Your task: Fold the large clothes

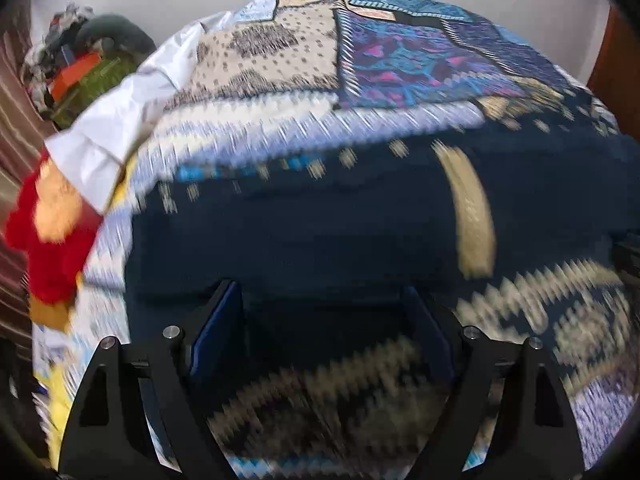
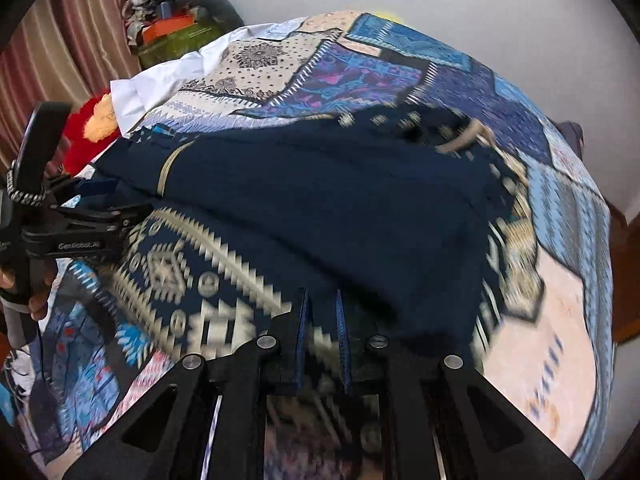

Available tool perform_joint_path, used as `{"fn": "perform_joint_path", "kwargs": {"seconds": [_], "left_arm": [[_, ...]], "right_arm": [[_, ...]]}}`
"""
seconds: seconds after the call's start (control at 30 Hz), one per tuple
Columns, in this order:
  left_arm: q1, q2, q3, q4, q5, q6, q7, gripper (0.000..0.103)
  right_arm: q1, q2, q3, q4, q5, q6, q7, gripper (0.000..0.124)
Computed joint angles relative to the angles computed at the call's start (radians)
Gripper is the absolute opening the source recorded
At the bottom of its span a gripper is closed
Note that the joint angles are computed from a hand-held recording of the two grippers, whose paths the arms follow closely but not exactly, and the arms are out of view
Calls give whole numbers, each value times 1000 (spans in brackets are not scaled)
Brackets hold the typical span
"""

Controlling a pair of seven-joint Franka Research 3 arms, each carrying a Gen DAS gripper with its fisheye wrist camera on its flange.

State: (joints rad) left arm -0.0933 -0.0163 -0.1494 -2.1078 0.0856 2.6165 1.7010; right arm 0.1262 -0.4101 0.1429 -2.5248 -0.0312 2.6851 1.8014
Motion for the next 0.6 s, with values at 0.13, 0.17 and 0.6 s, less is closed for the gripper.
{"fn": "perform_joint_path", "kwargs": {"seconds": [0.13, 0.17, 0.6], "left_arm": [[-7, 132, 5, 208, 220, -50, -152, 83], [-8, 167, 6, 271, 231, -76, -161, 83], [93, 35, -16, 288, -184, -31, 88, 85]], "right_arm": [[-65, 125, 9, 139, -117, 43, -15, 9], [-79, 165, 4, 193, -144, 33, -6, 9], [15, 158, -91, 295, -52, 30, 83, 9]]}}
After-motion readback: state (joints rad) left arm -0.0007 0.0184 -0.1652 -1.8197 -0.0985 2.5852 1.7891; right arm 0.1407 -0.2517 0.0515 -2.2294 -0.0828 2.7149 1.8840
